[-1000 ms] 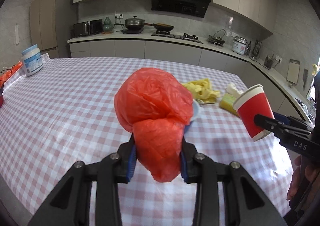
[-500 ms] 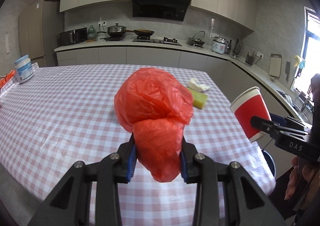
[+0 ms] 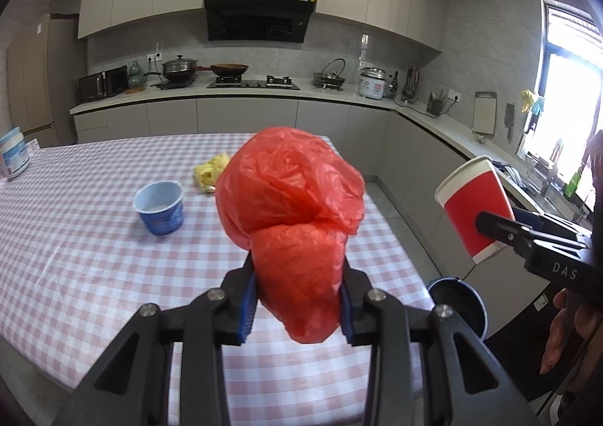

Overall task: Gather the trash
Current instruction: 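Carry the red bag and red paper cup over the black bin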

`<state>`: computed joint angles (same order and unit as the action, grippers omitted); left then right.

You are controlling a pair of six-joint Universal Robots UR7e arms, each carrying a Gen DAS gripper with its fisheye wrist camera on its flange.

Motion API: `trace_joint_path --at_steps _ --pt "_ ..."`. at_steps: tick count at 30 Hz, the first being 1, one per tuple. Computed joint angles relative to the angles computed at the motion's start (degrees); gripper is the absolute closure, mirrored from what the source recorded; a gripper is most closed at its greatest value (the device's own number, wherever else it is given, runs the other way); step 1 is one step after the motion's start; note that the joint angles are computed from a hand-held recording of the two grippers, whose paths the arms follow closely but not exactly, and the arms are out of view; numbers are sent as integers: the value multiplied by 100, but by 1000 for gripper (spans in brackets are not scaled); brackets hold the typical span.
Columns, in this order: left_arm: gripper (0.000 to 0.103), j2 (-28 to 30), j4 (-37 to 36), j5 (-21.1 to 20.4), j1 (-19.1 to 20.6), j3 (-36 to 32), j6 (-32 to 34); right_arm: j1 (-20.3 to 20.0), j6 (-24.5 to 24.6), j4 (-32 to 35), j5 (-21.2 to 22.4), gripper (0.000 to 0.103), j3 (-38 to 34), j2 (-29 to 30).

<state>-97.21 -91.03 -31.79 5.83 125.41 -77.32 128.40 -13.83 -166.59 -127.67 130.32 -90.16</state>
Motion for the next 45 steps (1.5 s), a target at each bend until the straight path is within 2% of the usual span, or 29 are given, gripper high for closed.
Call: trace_joint_path --at_steps 9,16,27,34,40,45 --pt "66 1225 -977 -13 13 -361 265 -750 -632 646 459 46 -42 -1133" --pt "66 2156 -1908 -148 56 -620 679 -1562 -1201 1157 904 46 -145 -1917" --pt "66 3564 -3539 -664 230 -1098 1584 -3398 -2233 1885 1761 46 -257 -2989" --pt "66 4225 -4160 -937 374 -1394 1953 -4318 -2869 2049 2240 46 -331 -3220" --pt "66 4717 -4623 -1152 435 -1476 2013 -4896 -3362 2039 2491 46 -276 -3209" --pt "66 5053 -4958 -1288 490 -1441 1990 -5529 -3888 1984 2856 46 -138 -3207"
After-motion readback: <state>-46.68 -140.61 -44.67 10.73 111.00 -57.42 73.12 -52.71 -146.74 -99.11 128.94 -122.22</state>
